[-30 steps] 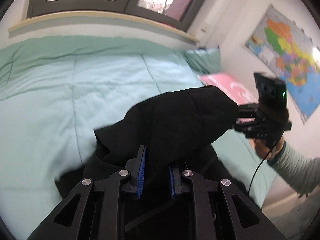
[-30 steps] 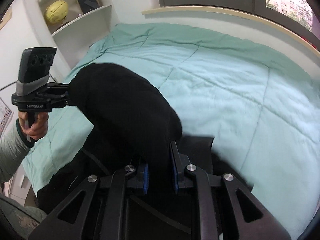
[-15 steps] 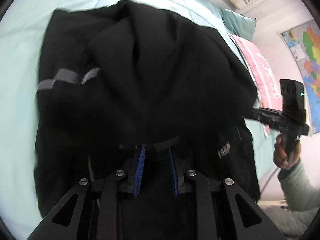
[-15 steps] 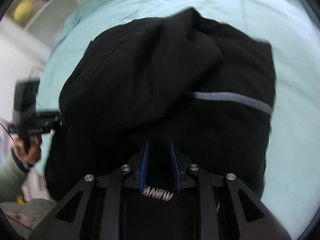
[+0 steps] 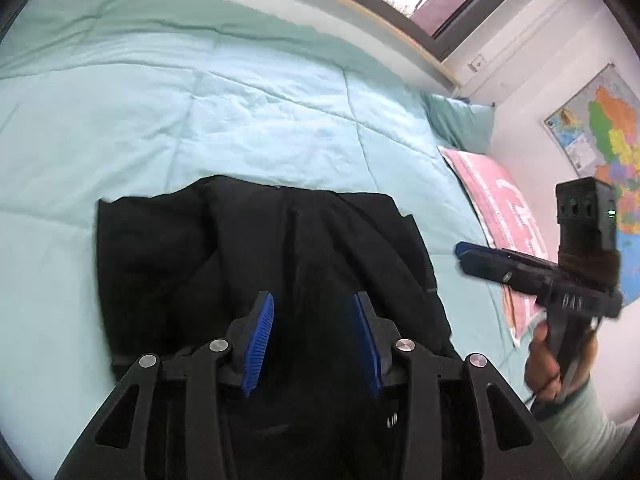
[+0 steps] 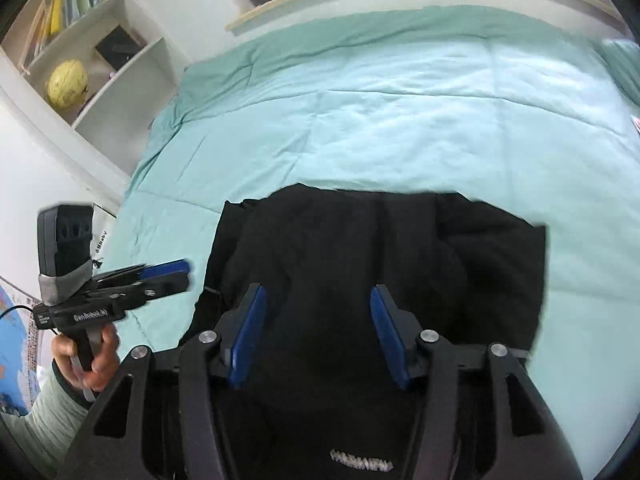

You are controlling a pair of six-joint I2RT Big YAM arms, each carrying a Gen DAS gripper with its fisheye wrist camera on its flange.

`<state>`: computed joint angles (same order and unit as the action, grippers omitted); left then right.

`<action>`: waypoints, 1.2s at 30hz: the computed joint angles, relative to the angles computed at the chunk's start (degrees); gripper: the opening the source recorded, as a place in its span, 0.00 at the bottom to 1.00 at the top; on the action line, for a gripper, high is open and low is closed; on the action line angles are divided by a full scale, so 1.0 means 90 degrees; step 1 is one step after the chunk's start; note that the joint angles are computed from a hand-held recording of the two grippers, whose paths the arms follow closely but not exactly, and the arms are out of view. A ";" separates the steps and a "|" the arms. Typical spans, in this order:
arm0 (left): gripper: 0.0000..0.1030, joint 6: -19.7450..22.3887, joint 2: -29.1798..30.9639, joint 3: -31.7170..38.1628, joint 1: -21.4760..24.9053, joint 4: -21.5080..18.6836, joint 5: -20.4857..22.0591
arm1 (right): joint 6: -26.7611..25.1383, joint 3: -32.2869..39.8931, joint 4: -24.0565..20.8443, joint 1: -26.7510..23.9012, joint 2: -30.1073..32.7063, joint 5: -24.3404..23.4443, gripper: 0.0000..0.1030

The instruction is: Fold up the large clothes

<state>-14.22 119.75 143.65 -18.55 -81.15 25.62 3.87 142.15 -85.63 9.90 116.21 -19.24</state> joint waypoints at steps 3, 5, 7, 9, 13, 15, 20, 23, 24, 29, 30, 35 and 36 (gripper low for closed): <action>0.41 0.0080 0.0772 0.0894 -0.0082 -0.0659 0.0053 | -0.0231 0.0119 -0.0249 0.0206 0.0367 0.0587 0.56; 0.41 0.0056 0.1021 0.0876 -0.0106 -0.0877 0.0043 | -0.0485 -0.0354 -0.0306 0.0362 0.0467 0.1248 0.56; 0.40 -0.0088 0.0828 -0.0106 -0.0105 -0.0601 0.0081 | -0.0556 -0.0866 -0.0251 0.0376 0.0492 0.1478 0.56; 0.38 -0.0266 0.0511 -0.0994 -0.0062 -0.0038 0.0280 | -0.0317 -0.1749 0.0436 0.0284 0.0156 0.1191 0.56; 0.39 -0.0174 0.0480 -0.0824 -0.0068 -0.0196 0.0230 | -0.0040 -0.1932 0.0525 0.0213 -0.0082 0.0941 0.56; 0.39 -0.0021 0.0224 -0.0994 -0.0095 -0.0103 0.0084 | -0.0075 -0.2040 0.0575 0.0209 -0.0303 0.0819 0.56; 0.40 0.0181 -0.0760 -0.2080 -0.0088 0.0614 0.0485 | -0.0299 -0.2702 0.0960 0.0316 -0.1228 0.0570 0.56; 0.42 0.0227 -0.0879 -0.2483 -0.0189 0.0613 0.0302 | -0.0387 -0.2894 0.0782 0.0453 -0.1158 0.0883 0.56; 0.42 0.0234 -0.0682 -0.2330 -0.0251 0.0315 -0.0062 | -0.0385 -0.2844 0.0617 0.0420 -0.1066 0.0927 0.56; 0.42 -0.0270 -0.0247 -0.2249 -0.0211 0.0048 0.0054 | 0.0100 -0.2689 0.0279 0.0330 -0.0634 0.0770 0.56; 0.42 -0.0271 -0.0274 -0.2206 -0.0204 -0.0006 0.0045 | 0.0109 -0.2650 0.0239 0.0327 -0.0694 0.0809 0.56; 0.42 -0.0020 -0.1021 -0.2745 -0.0217 0.0104 -0.0423 | 0.0056 -0.3367 0.0515 0.0181 -0.1577 0.0663 0.56; 0.42 -0.0044 -0.1248 -0.2981 -0.0182 0.0142 -0.0438 | 0.0086 -0.3605 0.0578 0.0102 -0.1818 0.0623 0.56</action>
